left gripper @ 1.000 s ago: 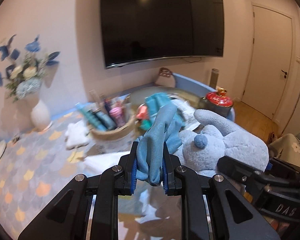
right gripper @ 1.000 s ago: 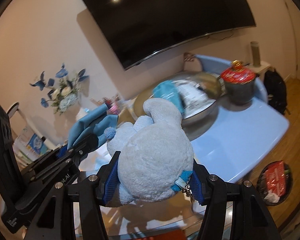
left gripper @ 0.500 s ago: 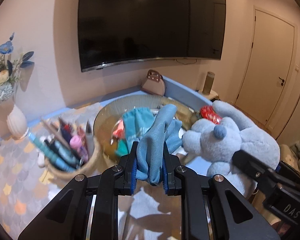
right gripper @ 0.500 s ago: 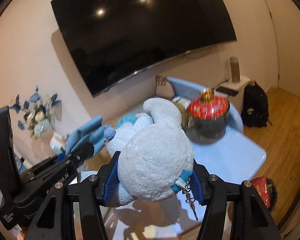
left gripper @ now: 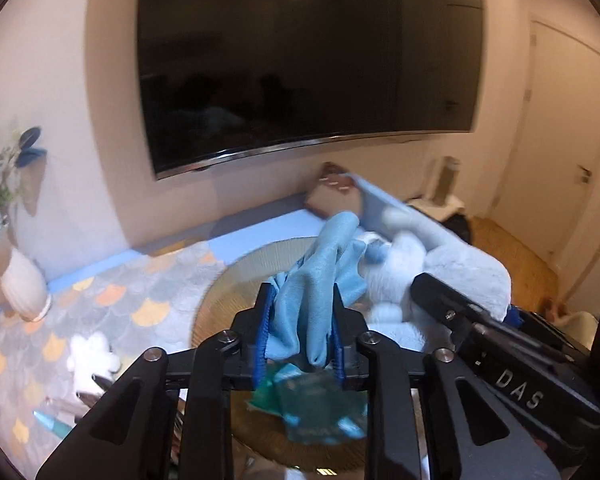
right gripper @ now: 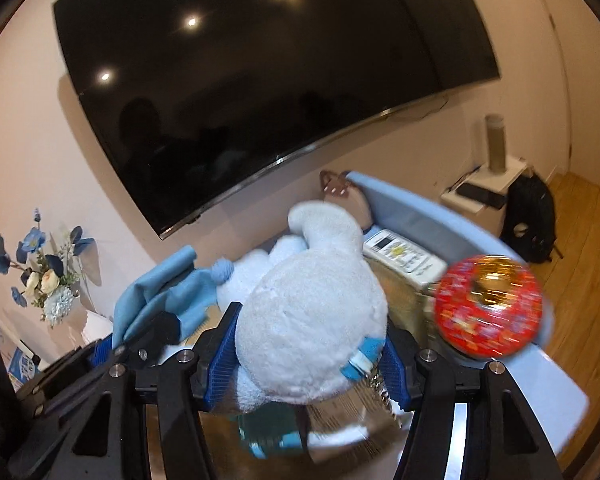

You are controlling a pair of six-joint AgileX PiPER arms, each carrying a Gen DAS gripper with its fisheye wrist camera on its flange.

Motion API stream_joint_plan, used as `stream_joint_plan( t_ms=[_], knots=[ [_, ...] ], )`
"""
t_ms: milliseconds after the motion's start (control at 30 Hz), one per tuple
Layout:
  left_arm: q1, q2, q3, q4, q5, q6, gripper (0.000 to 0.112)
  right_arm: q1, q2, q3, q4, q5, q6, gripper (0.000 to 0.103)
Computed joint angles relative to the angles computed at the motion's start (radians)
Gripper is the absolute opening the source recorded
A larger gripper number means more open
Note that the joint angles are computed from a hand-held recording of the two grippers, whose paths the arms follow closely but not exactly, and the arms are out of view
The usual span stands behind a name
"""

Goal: Organize soft objects
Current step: 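Lower both items onto the gold plate and open both tools, then move both open tools back over the table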

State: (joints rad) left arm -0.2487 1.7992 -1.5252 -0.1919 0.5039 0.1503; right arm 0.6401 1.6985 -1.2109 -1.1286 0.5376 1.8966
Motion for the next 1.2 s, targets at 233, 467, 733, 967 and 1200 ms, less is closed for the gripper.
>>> stream_joint_plan(
  t_ms=[233, 467, 733, 967, 1200],
  knots=[
    [0.092, 0.003, 0.033, -0.38, 0.052, 0.312, 0.078, -0.066, -0.015, 0.054, 0.106, -0.063, -0.049, 0.067],
    [0.057, -0.155, 0.191, -0.365, -0.03, 0.403, 0.084, 0.045, -0.14, 0.19, -0.038, 0.038, 0.129, 0.088],
    [0.385, -0.418, 0.463, -0.822, 0.232, 0.86, 0.084, 0.244, -0.209, 0.204, -0.071, 0.209, 0.155, 0.088],
    [0.861, -0.496, 0.629, -0.905, 0.379, 1.062, 0.084, 0.418, -0.097, 0.083, -0.086, 0.274, 0.154, 0.088],
    [1.086, -0.346, 0.587, -0.771, 0.221, 1.062, 0.084, 0.519, 0.143, -0.206, -0.034, 0.235, -0.033, 0.099]
  ],
)
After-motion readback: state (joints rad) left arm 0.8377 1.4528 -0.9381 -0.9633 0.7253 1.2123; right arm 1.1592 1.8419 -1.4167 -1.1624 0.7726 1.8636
